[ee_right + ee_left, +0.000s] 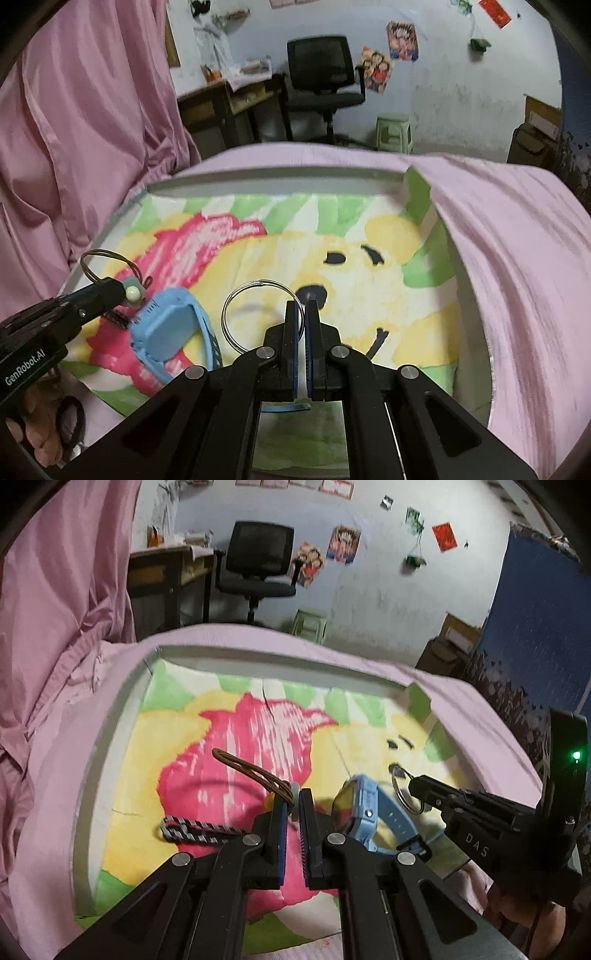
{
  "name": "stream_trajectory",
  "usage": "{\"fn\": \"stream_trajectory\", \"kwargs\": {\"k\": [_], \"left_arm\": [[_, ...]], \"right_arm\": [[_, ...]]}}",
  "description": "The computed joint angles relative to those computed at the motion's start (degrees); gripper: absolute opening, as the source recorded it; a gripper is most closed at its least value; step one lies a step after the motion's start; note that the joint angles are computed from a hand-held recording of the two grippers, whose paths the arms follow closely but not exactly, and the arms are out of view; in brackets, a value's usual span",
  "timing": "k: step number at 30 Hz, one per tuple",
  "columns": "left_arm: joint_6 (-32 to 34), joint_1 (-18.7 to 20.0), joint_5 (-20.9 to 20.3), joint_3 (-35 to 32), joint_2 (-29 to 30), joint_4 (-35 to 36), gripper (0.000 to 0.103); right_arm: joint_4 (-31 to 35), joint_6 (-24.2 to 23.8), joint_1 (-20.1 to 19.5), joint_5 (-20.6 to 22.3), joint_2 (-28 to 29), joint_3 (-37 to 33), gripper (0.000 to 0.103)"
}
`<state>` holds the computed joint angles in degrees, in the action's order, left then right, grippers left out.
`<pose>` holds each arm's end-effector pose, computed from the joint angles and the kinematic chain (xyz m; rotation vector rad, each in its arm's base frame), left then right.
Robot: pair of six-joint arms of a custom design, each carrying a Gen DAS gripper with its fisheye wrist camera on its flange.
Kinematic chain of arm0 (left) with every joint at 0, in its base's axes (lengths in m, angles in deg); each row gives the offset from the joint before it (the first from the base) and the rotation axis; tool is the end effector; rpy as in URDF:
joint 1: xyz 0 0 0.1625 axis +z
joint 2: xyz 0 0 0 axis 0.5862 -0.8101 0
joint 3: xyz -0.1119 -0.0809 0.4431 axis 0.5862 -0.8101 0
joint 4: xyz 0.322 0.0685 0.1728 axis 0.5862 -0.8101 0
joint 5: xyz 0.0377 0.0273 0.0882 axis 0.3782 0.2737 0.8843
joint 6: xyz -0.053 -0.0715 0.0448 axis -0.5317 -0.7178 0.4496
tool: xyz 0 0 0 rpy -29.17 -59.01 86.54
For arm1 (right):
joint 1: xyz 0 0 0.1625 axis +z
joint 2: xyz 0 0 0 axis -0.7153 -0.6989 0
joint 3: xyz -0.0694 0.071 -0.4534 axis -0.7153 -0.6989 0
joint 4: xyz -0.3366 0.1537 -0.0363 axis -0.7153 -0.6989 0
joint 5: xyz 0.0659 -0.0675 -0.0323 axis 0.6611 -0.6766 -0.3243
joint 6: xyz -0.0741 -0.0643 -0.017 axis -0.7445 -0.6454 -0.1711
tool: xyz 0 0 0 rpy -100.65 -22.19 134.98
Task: Organize jewelry
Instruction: 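Carry the silver ring and brown cord over the tray with both grippers, then open both grippers to drop the ring and cord into the tray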
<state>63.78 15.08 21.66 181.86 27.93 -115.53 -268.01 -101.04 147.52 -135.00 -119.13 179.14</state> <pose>-0.2451 -0.6098 0.1570 0.6456 2.4808 -0.8012 0.2019 -0.5879 0.1697 0.2235 -2.3582 1.0025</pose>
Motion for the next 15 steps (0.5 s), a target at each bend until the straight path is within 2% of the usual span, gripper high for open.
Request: {"fn": "stream_trajectory", "kwargs": {"k": [2, 10, 14, 15], "left_arm": [[-0.6, 0.1, -0.1, -0.5, 0.0, 2.4, 0.007], [-1.3, -0.4, 0.8, -0.2, -0.6, 3.8, 0.007], [-1.5, -0.6, 1.1, 1.2, -1.3, 1.6, 0.007], [-1.4, -0.6, 1.1, 1.6, -1.5, 0.9, 0.007]], "right_arm": [[1.7, 0.9, -0.2, -0.2, 0.0, -0.2, 0.003], [4.3, 2.2, -1.1, 1.6, -0.8, 0.1, 0.003], [1.7, 1.2, -1.1, 2.2, -0.9, 1.2, 0.005], [0.8, 0.8, -1.1, 2.3, -1.0, 1.6, 0.009]]}}
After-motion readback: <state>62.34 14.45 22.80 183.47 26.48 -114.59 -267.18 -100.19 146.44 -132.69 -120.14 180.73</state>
